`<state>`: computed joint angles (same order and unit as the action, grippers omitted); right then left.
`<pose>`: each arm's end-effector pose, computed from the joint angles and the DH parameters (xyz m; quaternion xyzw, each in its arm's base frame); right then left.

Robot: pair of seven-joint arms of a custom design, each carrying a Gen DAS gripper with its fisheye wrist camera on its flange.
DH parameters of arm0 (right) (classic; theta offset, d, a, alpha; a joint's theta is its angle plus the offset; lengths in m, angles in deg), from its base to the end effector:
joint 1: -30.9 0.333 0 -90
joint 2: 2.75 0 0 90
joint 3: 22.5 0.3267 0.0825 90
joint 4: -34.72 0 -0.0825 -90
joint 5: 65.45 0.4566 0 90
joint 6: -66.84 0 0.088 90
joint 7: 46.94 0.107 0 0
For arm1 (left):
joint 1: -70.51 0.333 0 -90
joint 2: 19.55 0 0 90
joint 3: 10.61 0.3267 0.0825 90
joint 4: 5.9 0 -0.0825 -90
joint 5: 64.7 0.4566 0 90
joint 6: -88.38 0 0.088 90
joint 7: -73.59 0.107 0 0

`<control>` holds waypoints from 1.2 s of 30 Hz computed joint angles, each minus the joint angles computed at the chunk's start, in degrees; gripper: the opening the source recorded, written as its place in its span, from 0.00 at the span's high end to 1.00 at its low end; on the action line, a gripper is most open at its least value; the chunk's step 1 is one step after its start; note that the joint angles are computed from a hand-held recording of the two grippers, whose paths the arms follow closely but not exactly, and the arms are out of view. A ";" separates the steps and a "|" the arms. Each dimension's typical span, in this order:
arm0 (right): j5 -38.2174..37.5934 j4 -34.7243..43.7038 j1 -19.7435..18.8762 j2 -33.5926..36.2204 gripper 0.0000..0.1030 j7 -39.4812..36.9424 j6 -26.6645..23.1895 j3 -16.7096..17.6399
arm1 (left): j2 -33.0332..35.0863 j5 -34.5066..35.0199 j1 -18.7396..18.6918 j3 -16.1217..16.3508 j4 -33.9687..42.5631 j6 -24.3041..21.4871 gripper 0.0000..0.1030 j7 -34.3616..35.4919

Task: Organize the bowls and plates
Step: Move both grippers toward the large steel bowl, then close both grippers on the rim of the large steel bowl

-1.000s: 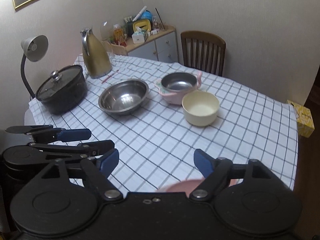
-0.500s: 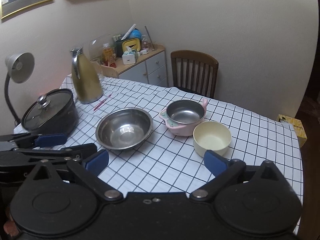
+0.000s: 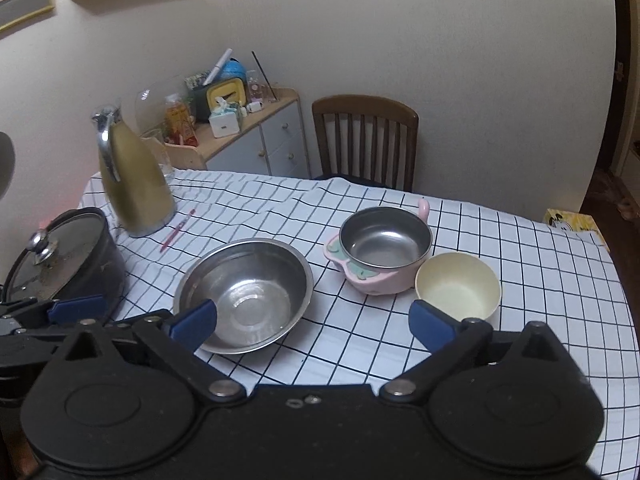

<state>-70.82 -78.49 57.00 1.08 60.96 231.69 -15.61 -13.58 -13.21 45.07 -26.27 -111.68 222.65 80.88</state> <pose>0.5738 0.3769 0.5129 -0.7460 0.5279 -0.1600 0.3731 0.5348 -0.4433 0.4992 -0.7148 0.5764 -0.2753 0.2846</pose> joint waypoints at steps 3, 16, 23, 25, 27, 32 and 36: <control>-3.02 3.27 0.84 3.08 0.00 2.60 -2.00 -0.59 | 1.03 -0.88 0.87 0.69 0.19 1.08 0.26 1.44; -5.60 17.85 5.12 16.61 0.02 5.00 -10.35 -4.41 | 9.24 -7.35 3.62 4.23 5.64 2.30 0.26 11.94; -3.70 26.48 6.22 23.92 0.06 4.33 -16.17 -5.29 | 12.90 -11.95 4.79 5.81 8.19 2.53 0.26 14.85; -2.86 28.42 6.31 25.54 0.08 3.88 -17.55 -5.25 | 13.84 -13.29 5.14 6.02 8.87 2.78 0.26 15.98; -1.97 30.60 6.34 27.23 0.10 3.37 -19.30 -5.23 | 14.73 -14.57 5.40 6.20 9.55 2.96 0.26 16.95; -0.11 34.75 6.44 30.33 0.23 2.01 -22.20 -5.14 | 16.35 -17.08 5.61 6.69 10.89 2.83 0.27 17.99; 1.45 36.77 6.30 31.82 0.31 0.90 -23.41 -4.75 | 16.90 -18.51 5.78 6.88 11.22 3.01 0.35 18.28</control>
<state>-69.37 -41.72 63.30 32.91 61.86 208.28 -20.36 3.32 -31.72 50.85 -19.39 -100.46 225.66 99.16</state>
